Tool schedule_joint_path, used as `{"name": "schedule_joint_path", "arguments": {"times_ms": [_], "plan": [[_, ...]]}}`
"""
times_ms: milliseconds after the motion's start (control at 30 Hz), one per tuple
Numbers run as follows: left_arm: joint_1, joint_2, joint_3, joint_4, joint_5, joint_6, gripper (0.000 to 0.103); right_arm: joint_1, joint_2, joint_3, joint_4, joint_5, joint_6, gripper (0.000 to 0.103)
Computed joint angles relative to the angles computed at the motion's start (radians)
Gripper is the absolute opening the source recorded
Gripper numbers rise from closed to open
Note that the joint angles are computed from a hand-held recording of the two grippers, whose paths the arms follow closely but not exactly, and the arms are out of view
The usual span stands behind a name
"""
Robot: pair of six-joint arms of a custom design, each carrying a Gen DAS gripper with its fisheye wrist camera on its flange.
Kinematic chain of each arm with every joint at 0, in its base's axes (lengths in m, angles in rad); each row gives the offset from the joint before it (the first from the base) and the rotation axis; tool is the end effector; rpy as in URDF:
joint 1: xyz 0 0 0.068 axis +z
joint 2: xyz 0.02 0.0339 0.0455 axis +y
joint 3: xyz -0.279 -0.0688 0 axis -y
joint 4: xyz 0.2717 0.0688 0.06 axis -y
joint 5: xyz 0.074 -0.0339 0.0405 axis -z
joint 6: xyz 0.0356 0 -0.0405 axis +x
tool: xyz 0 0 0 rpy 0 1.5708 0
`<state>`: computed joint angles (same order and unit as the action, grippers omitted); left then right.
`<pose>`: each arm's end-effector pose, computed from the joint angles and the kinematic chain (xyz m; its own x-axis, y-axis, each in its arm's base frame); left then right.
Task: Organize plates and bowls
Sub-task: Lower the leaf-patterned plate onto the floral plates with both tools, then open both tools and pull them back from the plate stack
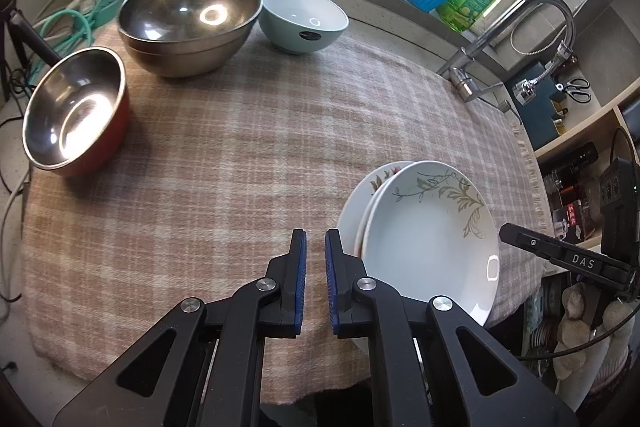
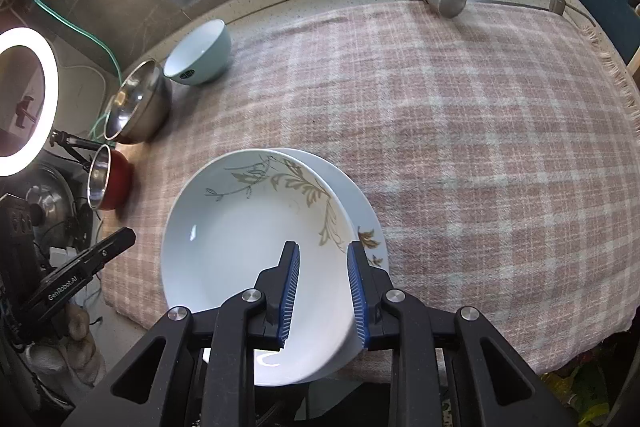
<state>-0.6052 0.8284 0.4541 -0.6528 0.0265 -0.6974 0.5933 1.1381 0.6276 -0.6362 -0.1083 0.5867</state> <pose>0.1334 -0.0935 0.1818 -0.9120 -0.1498 -0.3820 -0.0074 0.9369 -0.3496 0.1756 0.1231 0.1867 -0.9574 0.0182 -0.2881 -0.0752 0.9478 0.3099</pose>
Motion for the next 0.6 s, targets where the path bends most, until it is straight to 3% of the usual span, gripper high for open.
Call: {"name": "schedule_joint_path", "arguments": {"times_ms": [367, 500, 600], "plan": [[0.195, -0.228, -0.005, -0.19, -0.053, 0.073, 0.015, 0.07, 0.02, 0.069, 0.084, 0.001, 0.044, 0.024], [0.209, -0.267, 0.02, -0.25, -0.128, 0.097, 0.015, 0.106, 0.047, 0.106, 0.097, 0.011, 0.044, 0.024], [0.213, -0.295, 0.037, -0.281, -0.169, 0.112, 0.022, 0.134, 0.075, 0.138, 0.106, 0.01, 0.039, 0.025]]}}
